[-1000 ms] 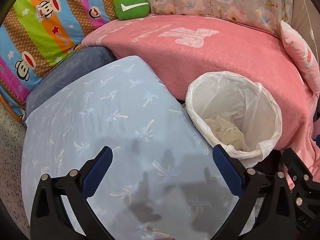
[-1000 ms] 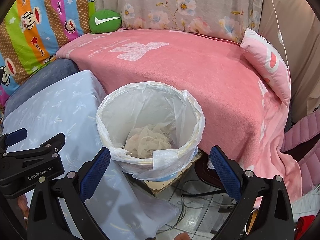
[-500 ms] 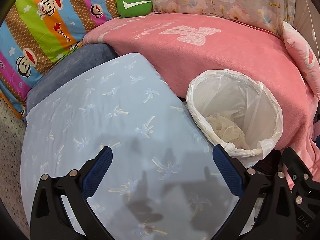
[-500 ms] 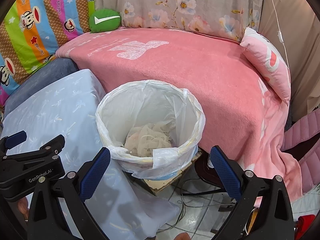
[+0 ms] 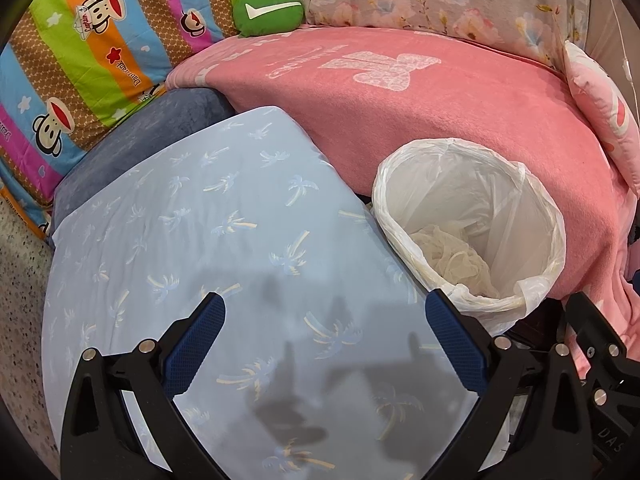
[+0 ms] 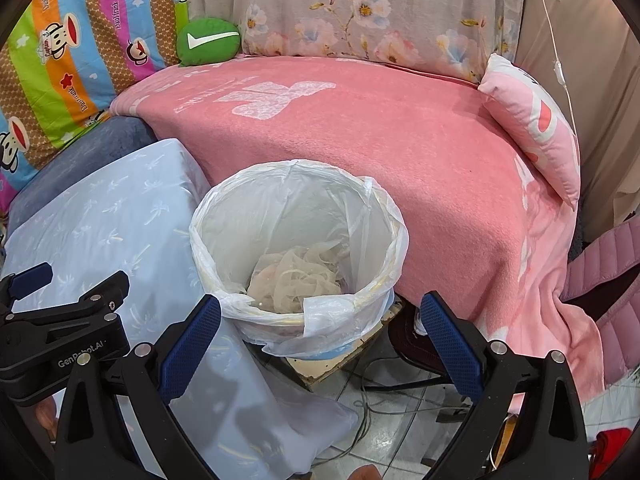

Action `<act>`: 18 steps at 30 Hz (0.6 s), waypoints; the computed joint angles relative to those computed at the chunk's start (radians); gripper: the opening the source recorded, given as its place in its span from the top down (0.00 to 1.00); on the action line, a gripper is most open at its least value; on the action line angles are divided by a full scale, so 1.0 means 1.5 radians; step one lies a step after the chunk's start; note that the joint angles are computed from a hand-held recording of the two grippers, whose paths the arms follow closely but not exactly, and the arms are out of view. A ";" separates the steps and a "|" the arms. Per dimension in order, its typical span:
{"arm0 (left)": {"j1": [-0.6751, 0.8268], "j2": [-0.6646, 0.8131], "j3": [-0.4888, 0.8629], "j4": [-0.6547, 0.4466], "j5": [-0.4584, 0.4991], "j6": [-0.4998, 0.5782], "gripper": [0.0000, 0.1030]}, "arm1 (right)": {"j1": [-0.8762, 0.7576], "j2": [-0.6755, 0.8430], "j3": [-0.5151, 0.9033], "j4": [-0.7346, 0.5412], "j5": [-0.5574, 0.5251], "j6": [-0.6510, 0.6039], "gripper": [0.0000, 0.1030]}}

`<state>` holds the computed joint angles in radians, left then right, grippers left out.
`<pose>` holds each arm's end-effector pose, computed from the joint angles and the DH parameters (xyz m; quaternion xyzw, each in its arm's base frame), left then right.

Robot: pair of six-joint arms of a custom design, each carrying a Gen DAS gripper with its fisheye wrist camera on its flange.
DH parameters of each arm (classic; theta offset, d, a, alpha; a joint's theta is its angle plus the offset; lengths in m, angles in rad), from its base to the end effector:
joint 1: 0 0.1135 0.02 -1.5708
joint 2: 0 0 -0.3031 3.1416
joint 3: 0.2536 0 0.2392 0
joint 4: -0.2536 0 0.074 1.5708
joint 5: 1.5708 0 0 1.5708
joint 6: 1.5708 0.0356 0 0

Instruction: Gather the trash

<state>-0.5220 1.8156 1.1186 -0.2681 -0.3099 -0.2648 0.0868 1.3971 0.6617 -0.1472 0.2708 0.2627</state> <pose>0.3270 -0.1756 0.2162 0.0753 0.9412 0.0231 0.3286 0.2483 0.0120 0.2175 0.1273 0.9252 -0.0670 0.3513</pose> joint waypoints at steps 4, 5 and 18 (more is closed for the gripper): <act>-0.002 0.000 -0.001 0.001 -0.001 -0.001 0.07 | -0.001 0.000 0.001 0.000 -0.001 -0.001 0.06; -0.002 0.000 0.000 0.000 -0.002 -0.001 0.07 | -0.002 0.000 0.001 0.001 -0.001 -0.001 0.06; -0.005 -0.001 -0.001 0.001 -0.005 -0.003 0.07 | -0.004 0.001 0.002 0.001 -0.003 -0.003 0.06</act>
